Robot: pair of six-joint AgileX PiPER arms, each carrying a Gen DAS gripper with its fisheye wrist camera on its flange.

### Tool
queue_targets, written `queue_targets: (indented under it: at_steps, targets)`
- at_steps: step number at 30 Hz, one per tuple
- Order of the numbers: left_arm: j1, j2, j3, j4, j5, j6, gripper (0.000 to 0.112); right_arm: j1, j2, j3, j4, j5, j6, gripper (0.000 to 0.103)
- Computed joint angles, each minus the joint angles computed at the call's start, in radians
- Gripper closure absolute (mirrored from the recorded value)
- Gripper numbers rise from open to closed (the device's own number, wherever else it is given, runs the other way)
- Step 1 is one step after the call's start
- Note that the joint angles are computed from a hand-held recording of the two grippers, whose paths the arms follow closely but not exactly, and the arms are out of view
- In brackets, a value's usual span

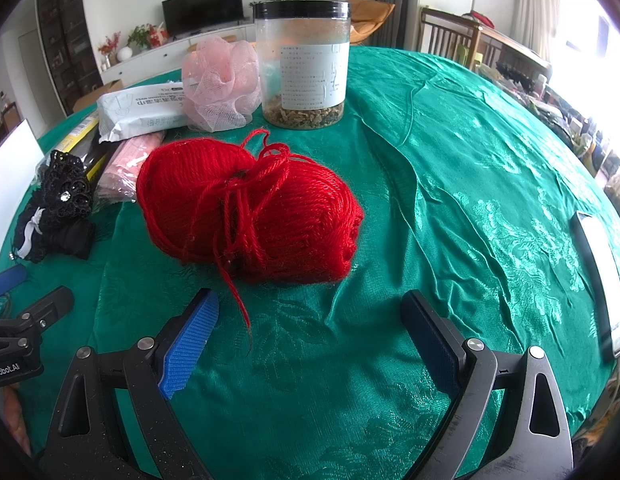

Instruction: Organize soft objects

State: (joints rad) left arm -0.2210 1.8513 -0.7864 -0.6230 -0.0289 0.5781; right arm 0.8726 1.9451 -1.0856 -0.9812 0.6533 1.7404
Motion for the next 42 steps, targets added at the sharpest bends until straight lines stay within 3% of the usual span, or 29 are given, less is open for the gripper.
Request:
queue_targets:
  at_steps: [42]
  targets:
    - [-0.001, -0.001, -0.001, -0.040, 0.001, 0.039, 0.009, 0.001, 0.000, 0.000, 0.000, 0.002, 0.000, 0.009]
